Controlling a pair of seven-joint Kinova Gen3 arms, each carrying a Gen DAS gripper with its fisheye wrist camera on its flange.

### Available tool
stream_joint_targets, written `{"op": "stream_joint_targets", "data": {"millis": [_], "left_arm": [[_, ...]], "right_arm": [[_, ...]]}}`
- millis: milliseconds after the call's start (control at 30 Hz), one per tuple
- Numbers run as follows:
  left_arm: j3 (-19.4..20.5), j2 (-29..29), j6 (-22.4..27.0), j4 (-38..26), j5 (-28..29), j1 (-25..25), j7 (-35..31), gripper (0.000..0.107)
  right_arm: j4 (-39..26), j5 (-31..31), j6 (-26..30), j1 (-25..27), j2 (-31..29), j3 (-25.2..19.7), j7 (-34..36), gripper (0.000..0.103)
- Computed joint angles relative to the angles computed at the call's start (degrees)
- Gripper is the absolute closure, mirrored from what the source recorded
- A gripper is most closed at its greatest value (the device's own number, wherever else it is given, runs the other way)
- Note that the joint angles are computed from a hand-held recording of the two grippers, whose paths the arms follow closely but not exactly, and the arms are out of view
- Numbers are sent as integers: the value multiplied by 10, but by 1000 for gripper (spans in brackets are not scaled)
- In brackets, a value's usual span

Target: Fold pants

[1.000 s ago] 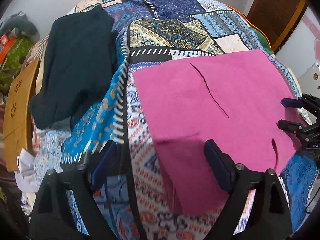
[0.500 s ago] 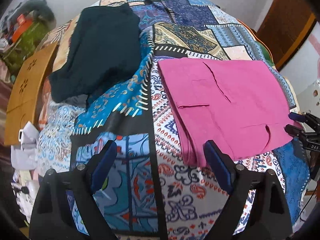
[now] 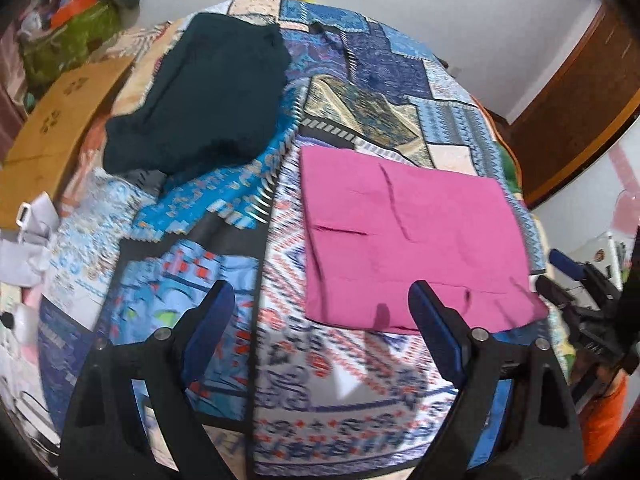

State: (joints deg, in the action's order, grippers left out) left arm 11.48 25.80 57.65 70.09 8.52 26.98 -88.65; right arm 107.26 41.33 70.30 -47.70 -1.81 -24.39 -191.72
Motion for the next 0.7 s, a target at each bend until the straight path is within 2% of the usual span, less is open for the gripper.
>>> {"op": "stream_joint_targets", "data": {"millis": [167,300,500,700], "left_arm": [[21,18,33,-7,55,-19,-10,18],[31,38,60,-15,102,-33,-11,18],[43,64,62,-16,185,-68,-2,18],[38,93,67,-55,186,-51,15,19]], "right_arm": [[0,1,-53,6,33,21,31,35],[3,-24,-89,9,50,42,57,35],[25,-54,-145,18,41,55,61,35],[38,-59,-172,23,36,53,51,35]]}}
